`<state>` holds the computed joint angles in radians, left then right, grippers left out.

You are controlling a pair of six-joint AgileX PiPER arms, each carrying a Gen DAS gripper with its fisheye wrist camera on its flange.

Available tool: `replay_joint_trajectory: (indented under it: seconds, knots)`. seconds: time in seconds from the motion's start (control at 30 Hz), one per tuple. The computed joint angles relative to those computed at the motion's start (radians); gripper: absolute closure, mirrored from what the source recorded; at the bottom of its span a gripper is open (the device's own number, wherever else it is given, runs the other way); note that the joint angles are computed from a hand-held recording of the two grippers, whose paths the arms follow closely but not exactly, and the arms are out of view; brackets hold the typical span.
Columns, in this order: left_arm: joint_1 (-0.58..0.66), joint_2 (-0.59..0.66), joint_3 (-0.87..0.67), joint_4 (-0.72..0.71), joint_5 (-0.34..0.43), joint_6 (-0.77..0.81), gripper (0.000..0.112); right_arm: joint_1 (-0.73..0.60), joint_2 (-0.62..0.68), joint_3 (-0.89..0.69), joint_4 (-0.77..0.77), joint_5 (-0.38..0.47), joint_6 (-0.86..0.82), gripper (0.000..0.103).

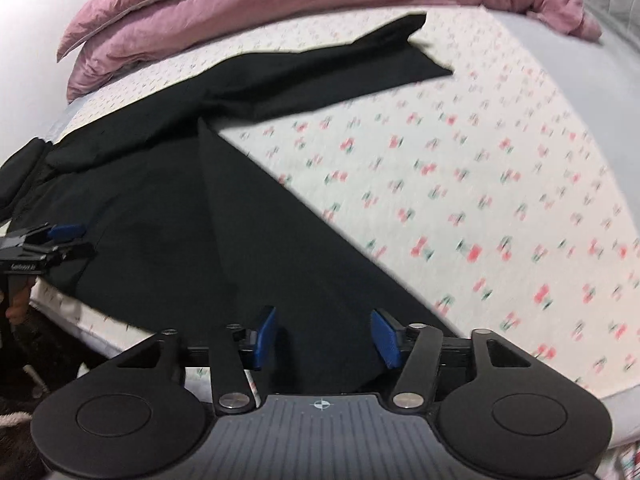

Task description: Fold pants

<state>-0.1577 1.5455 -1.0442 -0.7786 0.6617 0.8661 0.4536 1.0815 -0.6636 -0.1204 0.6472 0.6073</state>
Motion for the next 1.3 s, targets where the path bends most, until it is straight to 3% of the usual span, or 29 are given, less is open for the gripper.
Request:
replay_joint_trajectory:
  seconds: [0.07,0.13,0.23,0.4,0.53,0.7,0.8,0.9,0.93,1.03,1.1,1.2,1.3]
  knots:
    - [-0.001,0.003,-0.005,0.006,0.003,-0.003,0.019,-0.040,0.025,-0.015,0.112,0.015,-0.100,0.103]
    - [-0.005,0.008,-0.015,0.020,0.007,-0.010,0.019,-0.020,0.033,-0.043,0.078,0.066,-0.072,0.103]
    - [-0.008,0.014,-0.022,0.031,0.010,-0.005,0.019,0.054,0.079,-0.146,-0.165,0.190,0.110,0.103]
    - [-0.012,0.014,-0.010,0.025,-0.001,0.047,0.019,0.022,0.284,-0.372,-0.471,0.387,0.169,0.103]
    - [-0.015,0.015,-0.003,0.021,-0.009,0.085,0.019,-0.062,0.510,-0.544,-0.579,0.406,0.164,0.103]
    - [0.006,0.019,-0.007,0.001,0.021,0.140,0.019,-0.061,0.749,-0.656,-0.728,0.428,0.228,0.103]
    - [0.014,0.025,-0.017,0.003,0.045,0.169,0.019,-0.085,0.812,-0.679,-0.768,0.398,0.275,0.103]
    - [0.032,0.048,-0.071,0.042,0.117,0.154,0.018,-0.089,0.846,-0.697,-0.806,0.398,0.324,0.103]
    - [0.043,0.060,-0.102,0.059,0.153,0.134,0.019,-0.088,0.853,-0.715,-0.815,0.419,0.323,0.103]
    - [0.076,0.083,-0.168,0.077,0.201,0.116,0.019,-0.108,0.874,-0.771,-0.828,0.482,0.323,0.081]
    - [0.102,0.098,-0.220,0.084,0.210,0.126,0.019,-0.128,0.851,-0.777,-0.816,0.481,0.335,0.074]
    - [0.121,0.156,-0.346,0.130,0.188,0.089,0.018,-0.175,0.808,-0.771,-0.767,0.411,0.382,0.066]
    - [0.129,0.272,-0.532,0.191,0.167,0.036,0.018,-0.240,0.761,-0.749,-0.669,0.263,0.388,0.059]
